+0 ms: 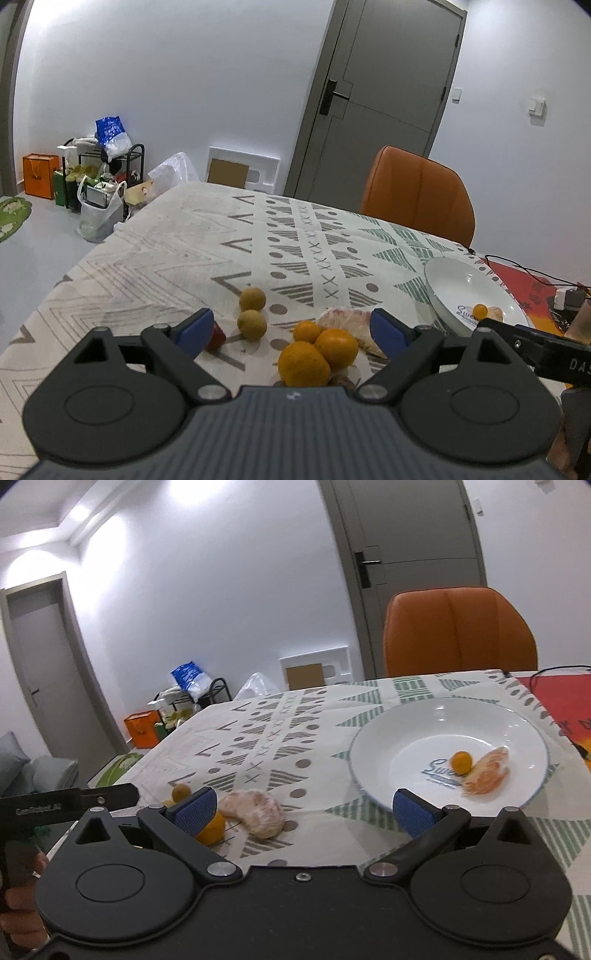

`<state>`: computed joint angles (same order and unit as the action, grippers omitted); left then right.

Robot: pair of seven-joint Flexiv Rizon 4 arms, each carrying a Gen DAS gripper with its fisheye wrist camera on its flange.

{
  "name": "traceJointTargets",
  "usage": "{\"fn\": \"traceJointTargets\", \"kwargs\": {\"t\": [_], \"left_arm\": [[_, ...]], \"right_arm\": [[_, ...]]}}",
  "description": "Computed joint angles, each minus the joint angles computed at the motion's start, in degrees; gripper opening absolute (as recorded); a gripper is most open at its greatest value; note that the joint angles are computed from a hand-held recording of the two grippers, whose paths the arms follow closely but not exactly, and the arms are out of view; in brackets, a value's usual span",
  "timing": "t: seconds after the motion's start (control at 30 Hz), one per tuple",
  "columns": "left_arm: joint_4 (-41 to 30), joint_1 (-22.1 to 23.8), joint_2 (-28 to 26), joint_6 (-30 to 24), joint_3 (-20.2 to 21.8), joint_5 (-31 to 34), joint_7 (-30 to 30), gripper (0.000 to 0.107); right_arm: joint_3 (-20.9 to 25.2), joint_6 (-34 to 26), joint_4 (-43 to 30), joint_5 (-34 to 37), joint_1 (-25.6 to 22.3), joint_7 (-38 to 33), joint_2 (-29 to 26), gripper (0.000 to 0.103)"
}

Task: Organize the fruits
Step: 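Move both open grippers back toward the remaining fruit, then grasp the large orange with the left gripper while the right gripper grasps the dark brown fruit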

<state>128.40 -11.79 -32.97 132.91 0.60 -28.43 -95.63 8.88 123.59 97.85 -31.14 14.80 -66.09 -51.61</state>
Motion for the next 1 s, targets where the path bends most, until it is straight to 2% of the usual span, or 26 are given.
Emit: {"fn": "traceJointTargets", "kwargs": {"t": [0.37,0.73,0.8,0.83,1.0], "left_arm": [[-0.26,5.32,-1.93,-1.08,-2.20,8.13,-6.16,0.072],[-3.03,12.18,-4.52,-3.83,-5.68,18.62,-13.11,0.054],[-3.32,13.70,-4.82,-4.65,-6.67,20.60,-14.51,0.039],[-3.30,14.92,-4.94,-4.57,-7.46,22.25,-15.46,0.038],[-1.85,13.25,-3.98,-3.54,-5.29,21.30,-16.30,0.037]], "right_arm": [[0.87,-2.16,0.72,-1.93,0.52,-1.66,0.47,0.100],[2.81,-5.29,0.72,-3.77,-0.21,-2.20,0.78,0.083],[3.27,-5.84,0.67,-4.17,-0.40,-2.25,0.69,0.080],[3.50,-6.12,0.66,-4.34,-0.47,-2.27,0.64,0.079],[7.13,-8.64,-0.52,-8.39,-3.14,-1.46,-0.90,0.065]]}}
